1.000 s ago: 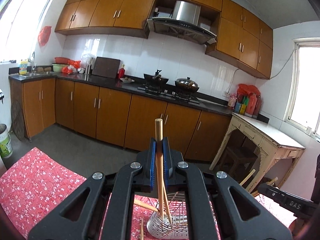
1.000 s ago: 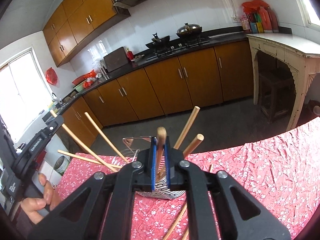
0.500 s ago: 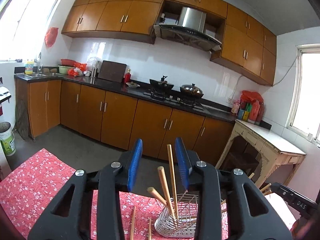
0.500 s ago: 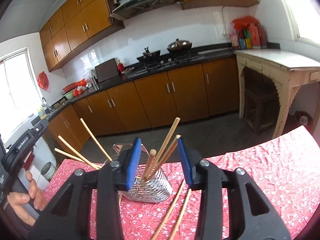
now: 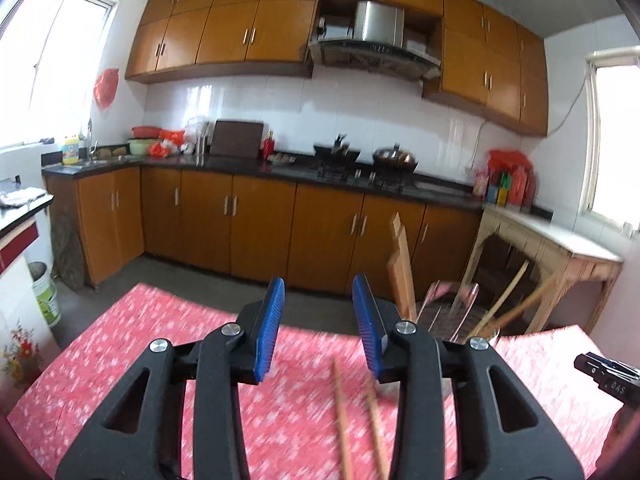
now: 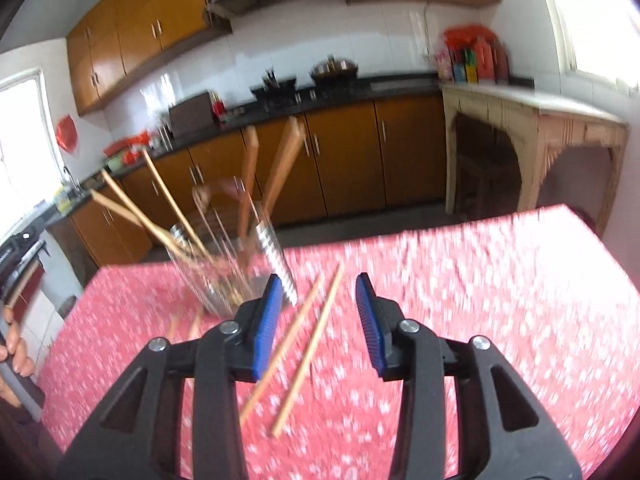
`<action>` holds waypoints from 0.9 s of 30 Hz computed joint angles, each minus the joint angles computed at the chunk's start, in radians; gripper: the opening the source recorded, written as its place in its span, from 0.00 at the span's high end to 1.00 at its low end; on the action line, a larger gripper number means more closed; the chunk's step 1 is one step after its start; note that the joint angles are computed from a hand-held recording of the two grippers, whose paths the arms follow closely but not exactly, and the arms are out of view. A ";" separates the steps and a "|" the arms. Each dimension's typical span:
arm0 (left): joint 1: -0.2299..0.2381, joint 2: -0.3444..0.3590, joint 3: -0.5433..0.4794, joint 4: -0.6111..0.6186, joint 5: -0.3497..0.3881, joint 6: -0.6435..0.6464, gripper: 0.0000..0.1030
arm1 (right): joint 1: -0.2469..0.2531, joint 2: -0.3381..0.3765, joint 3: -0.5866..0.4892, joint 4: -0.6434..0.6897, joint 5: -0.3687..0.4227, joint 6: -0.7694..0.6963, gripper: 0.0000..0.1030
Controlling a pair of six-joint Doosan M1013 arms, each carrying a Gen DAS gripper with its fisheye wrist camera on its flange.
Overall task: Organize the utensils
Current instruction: 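Move both open grippers back down to the chopsticks on the table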
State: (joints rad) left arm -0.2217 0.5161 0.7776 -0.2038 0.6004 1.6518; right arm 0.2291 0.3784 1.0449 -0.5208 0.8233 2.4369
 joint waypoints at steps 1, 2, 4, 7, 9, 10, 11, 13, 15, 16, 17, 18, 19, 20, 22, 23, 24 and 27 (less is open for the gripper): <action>0.001 -0.002 0.016 0.013 0.012 0.002 0.64 | 0.000 0.006 0.008 0.020 0.015 -0.003 0.63; 0.000 -0.005 0.029 0.026 0.020 0.001 0.64 | 0.000 0.012 0.017 0.043 0.027 -0.011 0.63; -0.003 -0.002 0.054 0.065 0.058 -0.007 0.64 | 0.001 0.027 0.022 0.085 0.047 -0.038 0.63; -0.009 0.007 0.073 0.099 0.122 -0.007 0.64 | 0.012 0.054 0.015 0.130 0.082 -0.080 0.64; -0.011 0.022 0.072 0.090 0.187 0.010 0.64 | 0.021 0.074 0.001 0.148 0.108 -0.107 0.64; -0.011 0.025 0.073 0.085 0.205 0.016 0.64 | 0.023 0.084 -0.008 0.154 0.119 -0.119 0.65; -0.012 0.034 0.064 0.071 0.236 0.028 0.64 | 0.026 0.092 -0.013 0.157 0.129 -0.128 0.66; -0.013 0.049 0.046 0.052 0.282 0.042 0.64 | 0.032 0.115 -0.038 0.154 0.163 -0.144 0.68; -0.012 0.050 0.054 0.027 0.299 0.058 0.63 | 0.038 0.128 -0.050 0.144 0.186 -0.147 0.68; -0.012 0.056 0.045 0.015 0.318 0.064 0.62 | 0.041 0.138 -0.060 0.138 0.204 -0.149 0.69; -0.012 0.057 0.045 0.010 0.324 0.067 0.61 | 0.043 0.146 -0.067 0.130 0.216 -0.149 0.70; -0.013 0.059 0.043 0.003 0.333 0.070 0.60 | 0.047 0.151 -0.069 0.111 0.224 -0.143 0.74; -0.012 0.061 0.042 -0.005 0.341 0.077 0.60 | 0.050 0.152 -0.068 0.089 0.224 -0.138 0.83; -0.011 0.065 0.038 -0.016 0.355 0.085 0.60 | 0.051 0.152 -0.068 0.079 0.225 -0.140 0.88; -0.013 0.061 0.048 -0.027 0.362 0.094 0.60 | 0.045 0.150 -0.065 0.089 0.223 -0.134 0.92; -0.014 0.064 0.044 -0.033 0.374 0.099 0.60 | 0.039 0.147 -0.061 0.092 0.223 -0.121 0.92; -0.015 0.066 0.041 -0.036 0.381 0.102 0.60 | 0.036 0.145 -0.058 0.089 0.224 -0.111 0.92; -0.021 0.079 0.021 -0.034 0.411 0.110 0.60 | 0.022 0.136 -0.043 0.053 0.246 -0.029 0.92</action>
State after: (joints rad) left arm -0.2430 0.5953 0.7983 -0.2380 1.0114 1.7623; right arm 0.2511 0.5146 1.0019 -0.4675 1.0690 2.4078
